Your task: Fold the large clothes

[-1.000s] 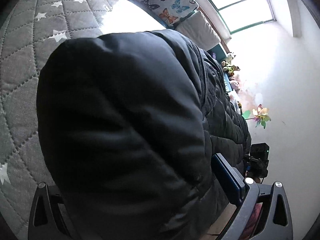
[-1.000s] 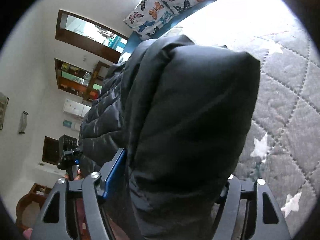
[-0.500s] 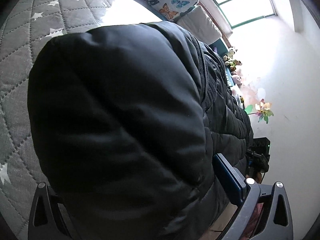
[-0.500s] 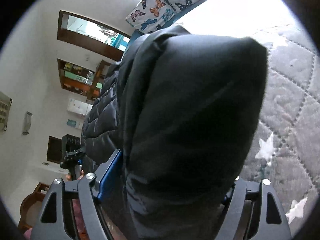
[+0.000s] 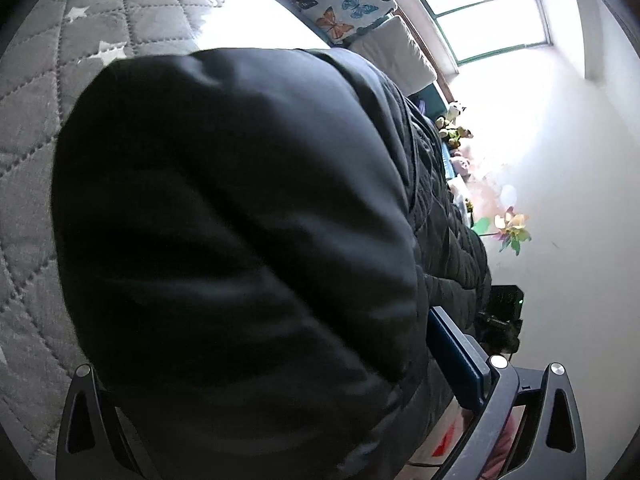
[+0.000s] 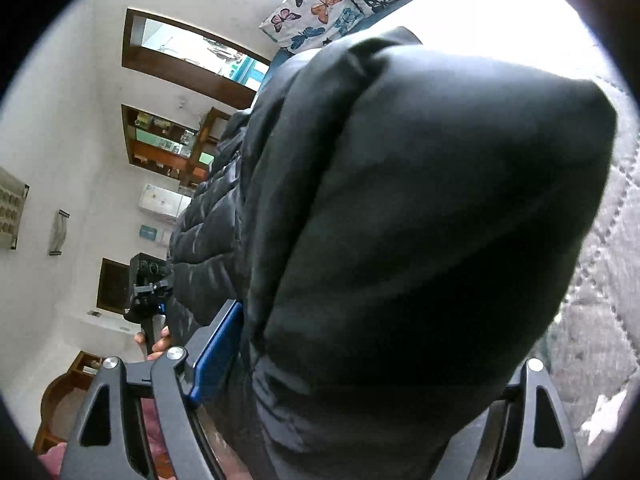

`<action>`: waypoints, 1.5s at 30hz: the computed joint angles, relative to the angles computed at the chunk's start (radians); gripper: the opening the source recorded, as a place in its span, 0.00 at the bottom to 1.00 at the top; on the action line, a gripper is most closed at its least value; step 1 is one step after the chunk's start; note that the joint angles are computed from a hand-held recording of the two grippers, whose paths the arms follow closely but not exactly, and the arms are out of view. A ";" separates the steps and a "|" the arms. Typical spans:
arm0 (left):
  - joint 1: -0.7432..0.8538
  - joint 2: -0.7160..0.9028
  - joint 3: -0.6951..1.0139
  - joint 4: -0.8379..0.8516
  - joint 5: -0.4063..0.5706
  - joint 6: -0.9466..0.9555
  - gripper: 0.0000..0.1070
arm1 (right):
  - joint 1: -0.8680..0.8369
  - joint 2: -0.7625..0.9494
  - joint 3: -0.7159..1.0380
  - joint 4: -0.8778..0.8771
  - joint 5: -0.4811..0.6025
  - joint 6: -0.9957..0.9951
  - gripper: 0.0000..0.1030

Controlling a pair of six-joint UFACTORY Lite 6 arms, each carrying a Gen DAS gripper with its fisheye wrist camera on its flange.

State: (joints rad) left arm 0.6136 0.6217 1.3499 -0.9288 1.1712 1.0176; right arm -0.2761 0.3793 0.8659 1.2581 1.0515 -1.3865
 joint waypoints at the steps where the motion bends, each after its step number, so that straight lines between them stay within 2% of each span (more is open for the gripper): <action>1: -0.003 -0.009 -0.007 0.001 -0.005 -0.004 0.96 | 0.000 -0.001 -0.001 0.003 -0.002 -0.001 0.87; 5: -0.003 -0.081 -0.068 -0.020 0.004 0.053 0.96 | -0.007 -0.037 -0.029 -0.009 -0.011 -0.015 0.87; 8: -0.011 -0.038 -0.043 -0.016 -0.014 0.038 0.96 | -0.014 -0.009 -0.016 0.003 -0.001 -0.019 0.86; 11: -0.011 -0.064 -0.052 -0.024 -0.019 0.013 0.96 | -0.017 -0.047 -0.038 0.007 -0.012 -0.019 0.79; 13: -0.009 -0.116 -0.081 -0.016 -0.032 0.023 0.87 | -0.023 -0.093 -0.060 0.002 -0.013 -0.017 0.70; 16: -0.006 -0.179 -0.101 -0.014 -0.027 0.011 0.74 | -0.028 -0.159 -0.087 -0.010 -0.011 0.002 0.62; 19: -0.016 -0.261 -0.131 -0.025 -0.011 -0.002 0.66 | -0.059 -0.243 -0.129 -0.033 -0.007 0.007 0.56; 25: -0.160 -0.416 -0.169 -0.034 -0.033 -0.071 0.61 | -0.183 -0.474 -0.187 -0.147 0.036 0.067 0.52; 28: -0.347 -0.467 -0.168 -0.069 -0.103 -0.179 0.60 | -0.308 -0.528 -0.160 -0.221 0.098 0.074 0.52; 32: -0.601 -0.417 -0.070 -0.116 -0.217 -0.310 0.60 | -0.509 -0.506 -0.070 -0.300 0.178 0.040 0.52; 35: -0.752 -0.320 0.044 -0.141 -0.281 -0.387 0.60 | -0.650 -0.450 0.002 -0.333 0.220 -0.008 0.52; 39: -0.905 -0.171 0.197 -0.135 -0.359 -0.469 0.60 | -0.735 -0.394 0.025 -0.348 0.193 -0.061 0.52; 40: -0.967 -0.110 0.268 -0.121 -0.404 -0.522 0.60 | -0.751 -0.371 0.024 -0.350 0.176 -0.077 0.52; 45: -1.064 0.008 0.388 0.005 -0.467 -0.714 0.63 | -0.788 -0.265 -0.017 -0.315 0.104 -0.128 0.53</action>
